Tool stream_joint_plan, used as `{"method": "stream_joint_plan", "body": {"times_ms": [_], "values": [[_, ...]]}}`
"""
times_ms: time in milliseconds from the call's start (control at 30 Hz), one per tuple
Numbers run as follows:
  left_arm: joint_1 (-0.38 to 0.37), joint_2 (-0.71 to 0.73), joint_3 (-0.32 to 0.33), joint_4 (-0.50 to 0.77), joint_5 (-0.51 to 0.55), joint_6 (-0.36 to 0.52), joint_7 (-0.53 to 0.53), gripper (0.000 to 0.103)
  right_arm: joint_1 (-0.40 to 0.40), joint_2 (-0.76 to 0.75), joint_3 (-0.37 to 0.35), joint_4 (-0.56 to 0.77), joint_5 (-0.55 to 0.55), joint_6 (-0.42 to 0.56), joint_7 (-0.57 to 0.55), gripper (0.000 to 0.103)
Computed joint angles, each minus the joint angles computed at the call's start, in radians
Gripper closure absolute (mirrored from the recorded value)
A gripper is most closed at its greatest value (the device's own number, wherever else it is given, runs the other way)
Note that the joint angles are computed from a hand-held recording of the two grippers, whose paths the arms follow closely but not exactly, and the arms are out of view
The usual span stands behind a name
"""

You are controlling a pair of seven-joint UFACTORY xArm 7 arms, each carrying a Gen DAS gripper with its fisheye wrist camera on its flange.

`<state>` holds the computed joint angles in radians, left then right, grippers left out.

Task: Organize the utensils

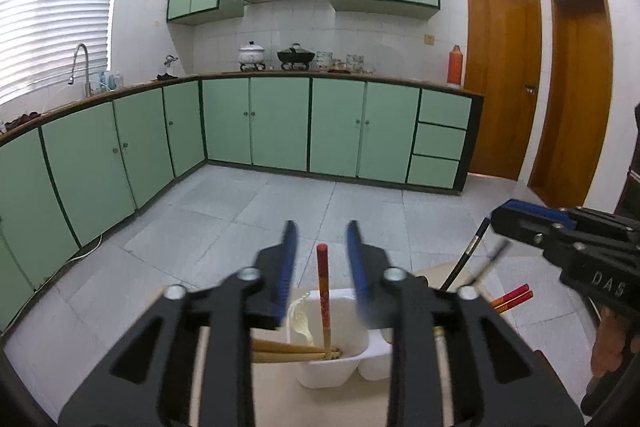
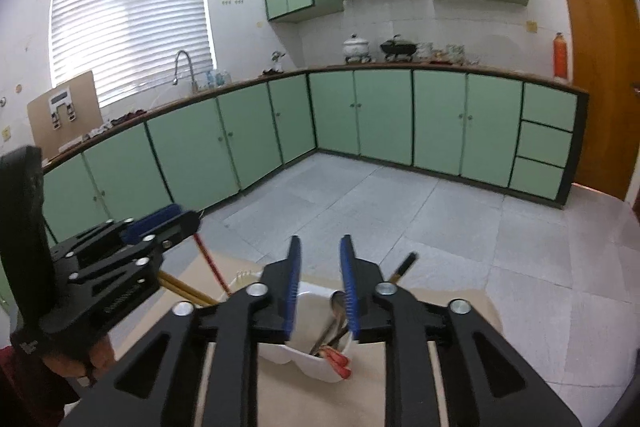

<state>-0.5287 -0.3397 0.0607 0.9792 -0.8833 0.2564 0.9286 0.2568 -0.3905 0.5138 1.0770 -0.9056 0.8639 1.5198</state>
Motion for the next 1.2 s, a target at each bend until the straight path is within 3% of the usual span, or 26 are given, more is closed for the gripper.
{"method": "stream_joint_plan", "body": {"times_ms": [67, 133, 200, 400, 767, 1200], "values": [[-0.001, -0.022, 0.004, -0.008, -0.005, -0.008, 0.003, 0.061, 0.001, -0.025, 0.008, -0.004, 0.001, 0.023, 0.010, 0.074], [-0.002, -0.052, 0.004, -0.025, 0.001, -0.020, -0.003, 0.049, -0.004, -0.041, 0.028, -0.001, 0.000, 0.055, 0.018, 0.060], [-0.007, -0.083, 0.007, -0.045, 0.017, -0.030, -0.019, 0.035, -0.007, -0.056, 0.052, 0.003, 0.001, 0.088, 0.027, 0.055], [-0.033, -0.207, 0.029, -0.145, 0.091, -0.037, -0.086, 0.018, -0.015, -0.100, 0.135, 0.004, 0.012, 0.182, 0.059, 0.037], [-0.002, -0.419, 0.044, -0.304, 0.283, 0.043, -0.268, 0.008, -0.008, -0.148, 0.238, 0.002, 0.105, 0.271, 0.098, 0.006], [0.036, -0.621, 0.069, -0.388, 0.449, 0.165, -0.394, 0.006, -0.043, -0.112, 0.368, 0.081, 0.117, 0.328, 0.102, 0.006]]}}
